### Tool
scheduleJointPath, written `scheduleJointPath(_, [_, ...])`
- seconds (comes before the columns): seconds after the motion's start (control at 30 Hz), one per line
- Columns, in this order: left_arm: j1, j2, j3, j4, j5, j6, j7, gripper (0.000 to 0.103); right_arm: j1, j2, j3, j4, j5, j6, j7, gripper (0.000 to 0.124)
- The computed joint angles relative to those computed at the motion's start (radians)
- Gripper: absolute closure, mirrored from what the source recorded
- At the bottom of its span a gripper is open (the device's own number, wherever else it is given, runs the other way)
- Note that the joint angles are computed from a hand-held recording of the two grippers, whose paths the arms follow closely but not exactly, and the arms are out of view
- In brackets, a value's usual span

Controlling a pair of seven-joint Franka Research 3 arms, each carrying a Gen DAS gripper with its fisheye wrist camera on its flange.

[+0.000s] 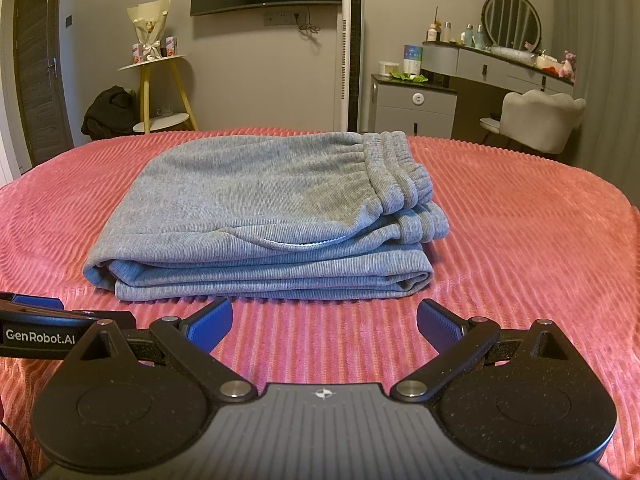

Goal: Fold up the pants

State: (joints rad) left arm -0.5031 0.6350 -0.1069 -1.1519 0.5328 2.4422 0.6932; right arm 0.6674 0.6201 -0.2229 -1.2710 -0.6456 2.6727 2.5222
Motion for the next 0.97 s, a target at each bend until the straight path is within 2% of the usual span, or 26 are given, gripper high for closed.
scheduleJointPath(0.53, [0.0,-0.003,0.002,-0.012,0.003,0.02,-0.003,0.009,-0.005,0.003,0.002,-0.001,0.012,0.002,-0.014,0.025])
scheduleJointPath(0.83, [-0.007,-0.018,0.014,-0.046,0.038,0.064,-0.02,0.009,-0.002,0.004,-0.001,-0.001,0.013,0.001,-0.018,0.025])
scheduleJointPath(0.97, [0.002,-0.013,0.001,-0.038,0.024,0.054,-0.006,0.009,-0.004,0.005,0.0,0.001,0.016,-0.001,-0.021,0.025])
